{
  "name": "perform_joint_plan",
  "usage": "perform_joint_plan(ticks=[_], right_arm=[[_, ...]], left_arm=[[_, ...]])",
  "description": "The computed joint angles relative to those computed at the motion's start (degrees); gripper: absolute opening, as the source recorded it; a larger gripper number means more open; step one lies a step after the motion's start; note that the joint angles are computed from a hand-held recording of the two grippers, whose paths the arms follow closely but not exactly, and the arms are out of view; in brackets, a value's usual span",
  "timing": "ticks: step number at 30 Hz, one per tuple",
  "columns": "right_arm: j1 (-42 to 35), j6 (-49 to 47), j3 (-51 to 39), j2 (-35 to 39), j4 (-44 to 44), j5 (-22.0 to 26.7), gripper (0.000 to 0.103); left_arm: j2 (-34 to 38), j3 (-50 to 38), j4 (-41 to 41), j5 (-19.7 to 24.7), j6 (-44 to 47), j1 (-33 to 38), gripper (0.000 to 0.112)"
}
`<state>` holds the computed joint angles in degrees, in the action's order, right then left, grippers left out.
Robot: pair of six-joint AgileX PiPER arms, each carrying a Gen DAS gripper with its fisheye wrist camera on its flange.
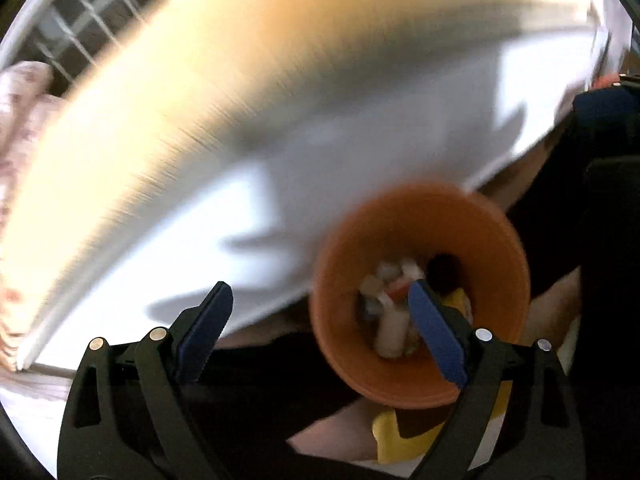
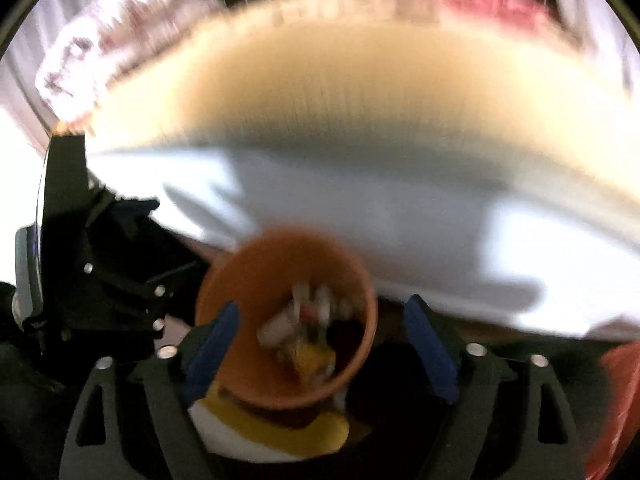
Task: Collect trash
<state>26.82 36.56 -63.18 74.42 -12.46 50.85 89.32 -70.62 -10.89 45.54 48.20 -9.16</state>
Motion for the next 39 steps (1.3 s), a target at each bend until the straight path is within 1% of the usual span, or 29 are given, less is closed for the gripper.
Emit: perform_joint_plan(ticks=[2, 4, 5, 6, 8, 10, 12, 14, 17, 20, 27, 31, 39], right_arm=[[2.72, 4.77, -2.81, -2.46, -8.33, 0.98, 0.098], [4.46, 9.04, -6.66, -2.98, -15.77, 1.39, 0.098], [4.66, 10.35, -8.44, -2.37, -17.89, 1.57, 0.098], [4.54, 11.19, -10.68, -1.62, -19.64, 2.27, 0.098], [5.06, 16.4, -14.96, 1.41, -26.35, 3.71, 0.098], [4.38, 19.46, -18.83, 3.93, -31.44, 4.0, 0.098], [3.59, 19.4, -22.59, 5.84, -33.19, 5.37, 0.098], [2.85, 19.36, -27.42, 9.45, -35.55, 8.21, 0.098], [2.21, 21.42, -29.49, 11.68, -36.67, 9.55, 0.098], [1.48, 22.37, -29.6, 12.06, -35.31, 8.41, 0.098], [3.79, 22.8, -28.86, 13.94, -36.79, 9.07, 0.098], [4.08, 22.44, -29.04, 14.94, -36.96, 9.63, 0.098], [4.49, 22.86, -28.65, 15.3, -37.62, 10.42, 0.098]], left_arm=[[-1.7, -4.22, -4.13, 2.56, 1.6, 2.58, 0.089], [-2.57, -9.55, -7.89, 3.86, 1.23, 4.65, 0.091], [-2.4, -12.85, -9.35, 4.03, 0.03, 5.33, 0.091], [-2.14, -15.04, -9.52, 3.97, -1.56, 5.34, 0.092], [-0.44, -21.24, -7.91, 3.49, -8.59, 4.26, 0.092], [2.45, -29.05, -8.69, 5.09, -14.02, 4.35, 0.093], [4.99, -34.61, -7.4, 5.87, -19.6, 3.26, 0.093], [8.39, -40.64, -6.61, 7.45, -23.33, 2.9, 0.093], [14.22, -50.25, -4.47, 11.21, -28.31, 1.79, 0.093], [15.36, -50.5, -3.62, 11.43, -30.96, 1.42, 0.093], [14.22, -45.07, -2.16, 8.33, -31.19, 1.06, 0.093], [14.4, -44.54, -3.3, 8.47, -30.78, 1.52, 0.093], [14.22, -43.85, -3.06, 8.09, -30.76, 1.35, 0.093]])
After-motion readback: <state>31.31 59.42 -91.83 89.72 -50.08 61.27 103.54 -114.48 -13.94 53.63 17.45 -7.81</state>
